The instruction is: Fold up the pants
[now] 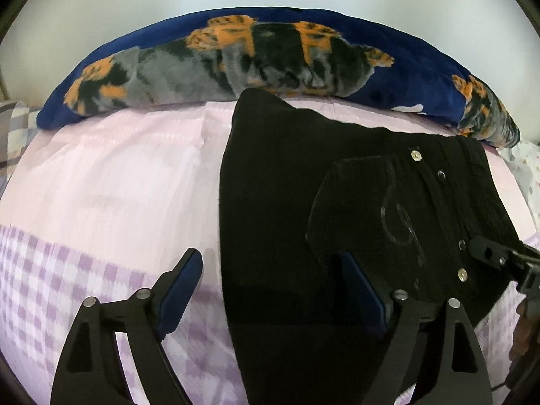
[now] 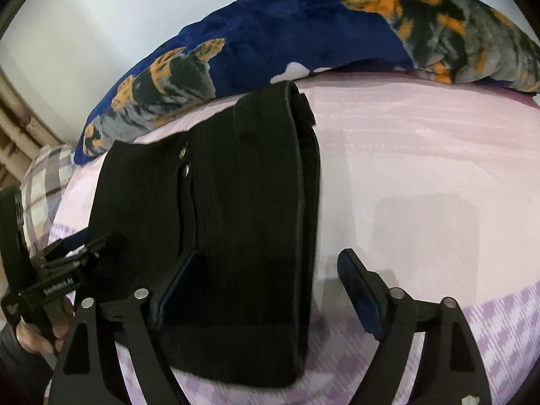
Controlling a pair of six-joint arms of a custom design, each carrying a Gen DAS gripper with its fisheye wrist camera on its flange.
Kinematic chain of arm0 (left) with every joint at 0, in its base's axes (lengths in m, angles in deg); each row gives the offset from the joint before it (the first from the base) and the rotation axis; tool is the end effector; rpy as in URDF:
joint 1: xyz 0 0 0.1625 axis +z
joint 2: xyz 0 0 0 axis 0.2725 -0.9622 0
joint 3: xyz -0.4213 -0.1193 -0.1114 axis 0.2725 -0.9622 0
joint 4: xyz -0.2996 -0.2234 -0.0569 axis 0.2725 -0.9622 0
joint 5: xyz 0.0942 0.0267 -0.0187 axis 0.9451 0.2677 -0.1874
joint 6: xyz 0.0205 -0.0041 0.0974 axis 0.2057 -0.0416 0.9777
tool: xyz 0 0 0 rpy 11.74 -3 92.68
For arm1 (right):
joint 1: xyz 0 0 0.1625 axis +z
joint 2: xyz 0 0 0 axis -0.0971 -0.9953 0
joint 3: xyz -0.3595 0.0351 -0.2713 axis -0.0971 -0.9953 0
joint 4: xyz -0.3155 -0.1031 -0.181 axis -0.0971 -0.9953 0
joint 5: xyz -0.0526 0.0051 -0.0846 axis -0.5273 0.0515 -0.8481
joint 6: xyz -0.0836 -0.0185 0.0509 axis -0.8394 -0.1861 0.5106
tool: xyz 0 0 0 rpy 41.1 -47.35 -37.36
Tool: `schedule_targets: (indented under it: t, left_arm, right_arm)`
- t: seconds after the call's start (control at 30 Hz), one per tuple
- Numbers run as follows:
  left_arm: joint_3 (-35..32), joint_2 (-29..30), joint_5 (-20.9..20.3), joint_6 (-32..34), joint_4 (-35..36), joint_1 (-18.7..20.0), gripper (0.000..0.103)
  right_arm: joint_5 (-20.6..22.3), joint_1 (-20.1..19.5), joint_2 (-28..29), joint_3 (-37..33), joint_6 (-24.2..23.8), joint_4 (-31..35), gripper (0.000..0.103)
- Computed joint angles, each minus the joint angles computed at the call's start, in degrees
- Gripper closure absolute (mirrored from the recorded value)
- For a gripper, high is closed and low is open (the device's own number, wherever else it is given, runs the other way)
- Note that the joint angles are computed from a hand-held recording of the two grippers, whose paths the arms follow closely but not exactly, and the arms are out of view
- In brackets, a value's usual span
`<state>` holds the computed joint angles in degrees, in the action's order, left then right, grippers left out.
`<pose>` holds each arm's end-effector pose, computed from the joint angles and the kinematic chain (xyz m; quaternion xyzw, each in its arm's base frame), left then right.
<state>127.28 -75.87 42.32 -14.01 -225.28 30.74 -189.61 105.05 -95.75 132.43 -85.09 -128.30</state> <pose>-0.1887 -0.5004 0.1930 0.1197 0.9056 -0.2622 0.3110 0.1726 -0.4806 0.2024 0.1514 -0.9242 0.2684 0.2255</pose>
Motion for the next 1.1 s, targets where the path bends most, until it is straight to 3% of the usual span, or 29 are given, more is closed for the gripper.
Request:
schedule_targets:
  t: [0.27, 0.47, 0.6, 0.73, 1.1]
  left_arm:
    - [3.8, -4.1, 4.7, -8.8, 10.1, -5.4, 0.018]
    - [7.7, -8.8, 7.3, -19.2, 19.2, -11.4, 0.018]
    - [9.2, -11.9, 7.7, -28.6, 28.2, -15.8, 0.018]
    - [9.9, -13.7, 8.8, -37.1, 37.1, -20.2, 0.018]
    - [10.8, -16.8, 7.3, -48.8, 48.1, -27.5, 0.018]
  right_arm:
    - [-2.4, 1.7, -2.6, 6.6, -0.6, -6.2, 0.017]
    - [-5.1, 3.8, -3.1, 11.1, -0.3, -11.7, 0.017]
    - [-7.6, 6.7, -2.8, 13.7, -1.1, -16.9, 0.016]
    - [-11.1, 10.6, -0.9, 16.1, -2.5, -24.3, 0.01]
    - [-17.0, 17.8, 1.2, 19.0, -2.6, -31.2, 0.007]
